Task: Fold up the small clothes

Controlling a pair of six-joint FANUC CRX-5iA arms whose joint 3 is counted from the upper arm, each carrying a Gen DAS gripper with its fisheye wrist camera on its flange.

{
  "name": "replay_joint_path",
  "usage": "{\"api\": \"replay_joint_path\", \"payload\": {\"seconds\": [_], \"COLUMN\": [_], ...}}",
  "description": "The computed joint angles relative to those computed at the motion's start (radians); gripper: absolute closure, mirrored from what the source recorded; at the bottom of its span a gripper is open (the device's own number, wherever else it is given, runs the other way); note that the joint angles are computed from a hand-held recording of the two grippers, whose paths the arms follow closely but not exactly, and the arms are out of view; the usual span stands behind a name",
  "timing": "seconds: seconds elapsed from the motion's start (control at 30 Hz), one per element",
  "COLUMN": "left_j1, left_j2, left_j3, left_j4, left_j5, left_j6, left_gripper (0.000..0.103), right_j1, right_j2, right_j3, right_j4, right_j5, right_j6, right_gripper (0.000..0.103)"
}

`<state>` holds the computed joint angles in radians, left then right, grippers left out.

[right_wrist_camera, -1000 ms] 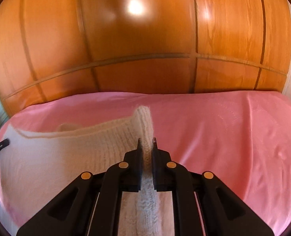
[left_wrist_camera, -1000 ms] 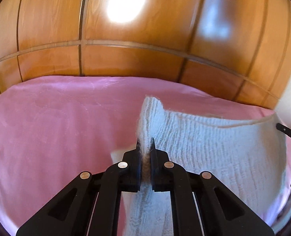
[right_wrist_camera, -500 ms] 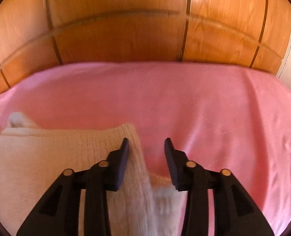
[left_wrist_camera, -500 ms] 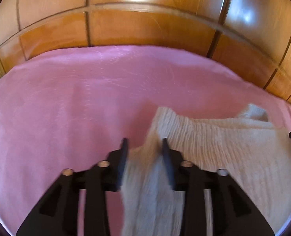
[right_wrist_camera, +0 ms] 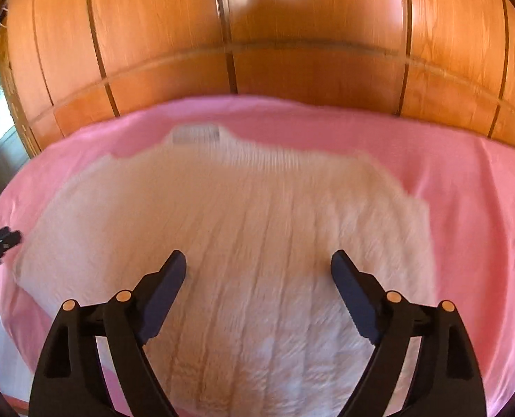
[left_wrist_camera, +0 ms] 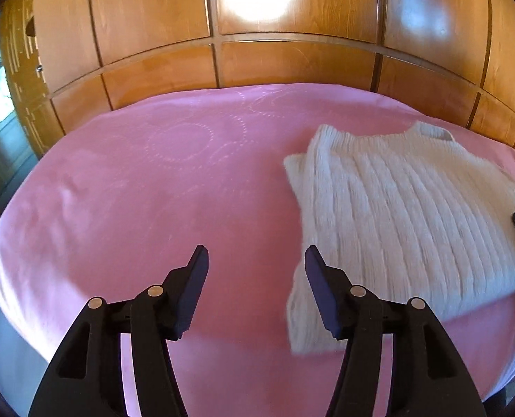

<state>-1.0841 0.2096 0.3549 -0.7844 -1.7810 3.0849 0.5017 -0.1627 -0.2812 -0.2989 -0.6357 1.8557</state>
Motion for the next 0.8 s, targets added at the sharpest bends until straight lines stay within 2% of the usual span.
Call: {"api": "replay_joint_path", "payload": {"seconds": [0.17, 0.3, 0.67, 0.8], "left_j1": [-0.035, -0.057, -0.067, -0.052], "left_j2": [0.010, 0.014, 0.050, 0.049], "left_j3": [0.015, 0.025, 0.070, 0.061], "left_j4": [-0.012, -0.024, -0.040, -0.020], "left_j5": [-0.031, -0.047, -0.088, -0.076], "left_j6": [0.030, 0.035, -0.001, -0.002], "left_gripper": [0.046, 0.046, 0.046, 0.046], "right_j1": [-0.012, 0.028, 0.029, 0.031], "right_j2": [0.000, -0.027, -0.038, -0.042], "right_j3": [-0.040, -0.101, -0.123, -0.130], "right_j4": [-0.044, 0.043, 0.029, 0.030], "right_j5": [0.077, 0.152, 0.190, 0.196], "right_j6": [-0.001, -0.079, -0.066, -0.068], "right_gripper": [0.005, 0.003, 0.003, 0.003]}}
